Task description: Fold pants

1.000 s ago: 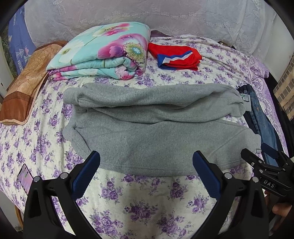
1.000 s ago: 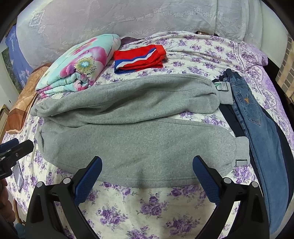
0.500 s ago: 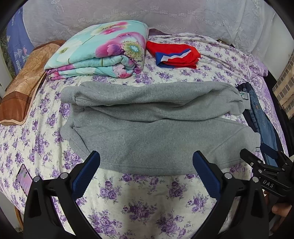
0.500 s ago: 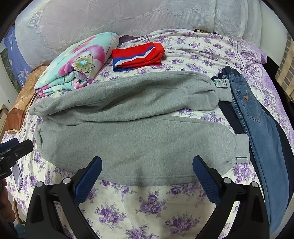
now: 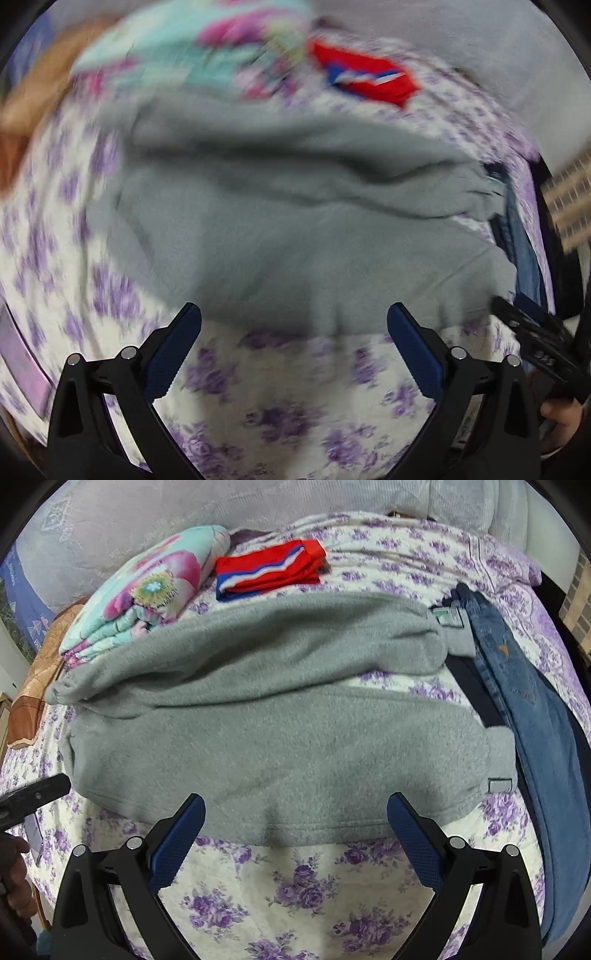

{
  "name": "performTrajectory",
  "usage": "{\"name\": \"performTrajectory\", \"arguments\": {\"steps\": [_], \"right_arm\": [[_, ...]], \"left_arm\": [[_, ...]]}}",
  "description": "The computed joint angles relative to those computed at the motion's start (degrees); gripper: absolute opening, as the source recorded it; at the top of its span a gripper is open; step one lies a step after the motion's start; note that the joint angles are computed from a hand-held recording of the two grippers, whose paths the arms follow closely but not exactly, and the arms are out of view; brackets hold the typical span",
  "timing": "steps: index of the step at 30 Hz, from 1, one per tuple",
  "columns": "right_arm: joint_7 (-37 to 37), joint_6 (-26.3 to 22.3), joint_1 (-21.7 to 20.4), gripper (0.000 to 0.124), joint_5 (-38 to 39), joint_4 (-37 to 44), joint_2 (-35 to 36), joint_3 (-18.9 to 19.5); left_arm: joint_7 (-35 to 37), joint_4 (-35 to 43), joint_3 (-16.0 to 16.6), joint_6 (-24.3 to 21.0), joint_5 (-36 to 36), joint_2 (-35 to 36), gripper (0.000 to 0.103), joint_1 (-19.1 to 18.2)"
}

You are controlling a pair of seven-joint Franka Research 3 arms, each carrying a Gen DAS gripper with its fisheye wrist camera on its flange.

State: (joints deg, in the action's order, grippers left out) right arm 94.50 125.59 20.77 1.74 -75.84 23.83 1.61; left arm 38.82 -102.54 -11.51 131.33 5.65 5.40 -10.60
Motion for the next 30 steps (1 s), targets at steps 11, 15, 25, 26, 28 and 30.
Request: {"name": "performTrajectory", "arguments": {"steps": [11,15,25,26,28,30], "right_arm": [[1.6,-4.6,-0.6,0.099,1.5,5.3,4.9,-0.2],[1.4,-4.7,-0.9,0.099,1.6,5.3,5.0,-0.5],[21.3,1.2,-7.4,0.099,1.5,-4.3,1.9,-5.4],[21.2,2.4,-8.5,0.099,3.2,-4.4,2.4,-4.7],[18.2,3.3,-11.0,0.074,8.2,-2.2,5.1,-2.4],[17.0,1.2,-10.5,0.049,8.2,2.2,8.3,-2.1]], "left_arm": [[-4.4,-7.4,3.8,9.7,-10.1,1.6,0.081,7.2],[-13.1,4.4,4.5,-1.8,-0.9,8.4,0.038,5.3],[-17.6,5.0,3.3,-3.4,10.5,4.7,0.019,2.6],[-17.8,3.8,3.2,-2.6,9.9,3.8,0.019,3.0],[-18.8,1.8,3.3,-0.7,9.0,2.4,0.019,3.5],[-20.6,1.6,3.0,-0.1,10.5,2.2,0.019,3.1]]}}
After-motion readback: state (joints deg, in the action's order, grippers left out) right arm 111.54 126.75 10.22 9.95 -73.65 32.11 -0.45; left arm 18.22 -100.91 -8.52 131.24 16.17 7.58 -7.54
